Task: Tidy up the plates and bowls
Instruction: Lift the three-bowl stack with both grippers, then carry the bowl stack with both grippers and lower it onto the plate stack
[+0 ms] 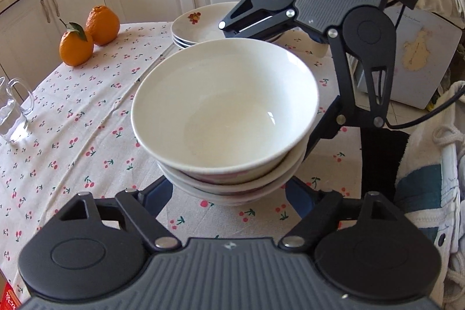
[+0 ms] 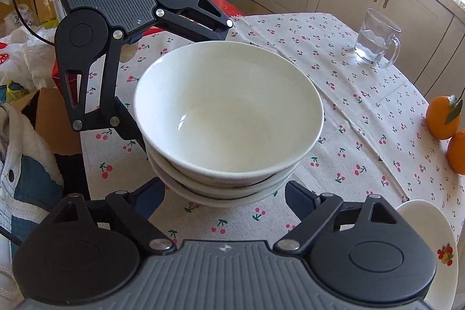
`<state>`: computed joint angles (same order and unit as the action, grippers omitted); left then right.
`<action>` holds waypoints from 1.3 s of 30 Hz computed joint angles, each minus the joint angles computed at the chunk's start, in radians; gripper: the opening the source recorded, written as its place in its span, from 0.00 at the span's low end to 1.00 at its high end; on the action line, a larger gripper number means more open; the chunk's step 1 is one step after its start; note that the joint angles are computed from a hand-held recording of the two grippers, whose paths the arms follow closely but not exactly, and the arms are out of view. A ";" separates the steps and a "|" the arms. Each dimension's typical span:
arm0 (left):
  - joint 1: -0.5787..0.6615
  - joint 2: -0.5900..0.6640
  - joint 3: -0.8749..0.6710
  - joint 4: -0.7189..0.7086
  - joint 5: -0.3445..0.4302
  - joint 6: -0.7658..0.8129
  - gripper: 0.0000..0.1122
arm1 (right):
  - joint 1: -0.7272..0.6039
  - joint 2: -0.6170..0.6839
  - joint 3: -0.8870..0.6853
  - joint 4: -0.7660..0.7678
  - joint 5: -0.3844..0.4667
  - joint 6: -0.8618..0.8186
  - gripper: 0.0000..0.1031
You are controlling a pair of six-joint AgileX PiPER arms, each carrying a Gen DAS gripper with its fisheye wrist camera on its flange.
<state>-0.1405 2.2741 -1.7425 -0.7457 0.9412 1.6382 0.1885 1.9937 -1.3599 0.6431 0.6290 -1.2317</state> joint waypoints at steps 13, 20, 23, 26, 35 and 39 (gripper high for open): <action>0.008 0.048 -0.100 0.015 0.090 -0.029 0.74 | -0.029 0.032 -0.050 0.060 0.081 -0.035 0.87; 0.011 0.058 -0.115 0.012 0.103 -0.030 0.74 | -0.030 0.043 -0.067 0.057 0.095 -0.026 0.86; 0.009 0.054 -0.111 0.014 0.100 -0.036 0.74 | -0.032 0.040 -0.061 0.069 0.092 -0.033 0.86; 0.006 0.051 -0.109 0.020 0.104 -0.048 0.74 | -0.036 0.039 -0.062 0.072 0.102 -0.031 0.86; -0.034 0.014 -0.099 -0.005 0.080 -0.043 0.74 | -0.086 -0.018 -0.026 0.107 0.126 -0.072 0.86; -0.079 0.033 -0.160 -0.004 0.084 -0.066 0.74 | -0.127 -0.065 0.010 0.110 0.117 -0.097 0.86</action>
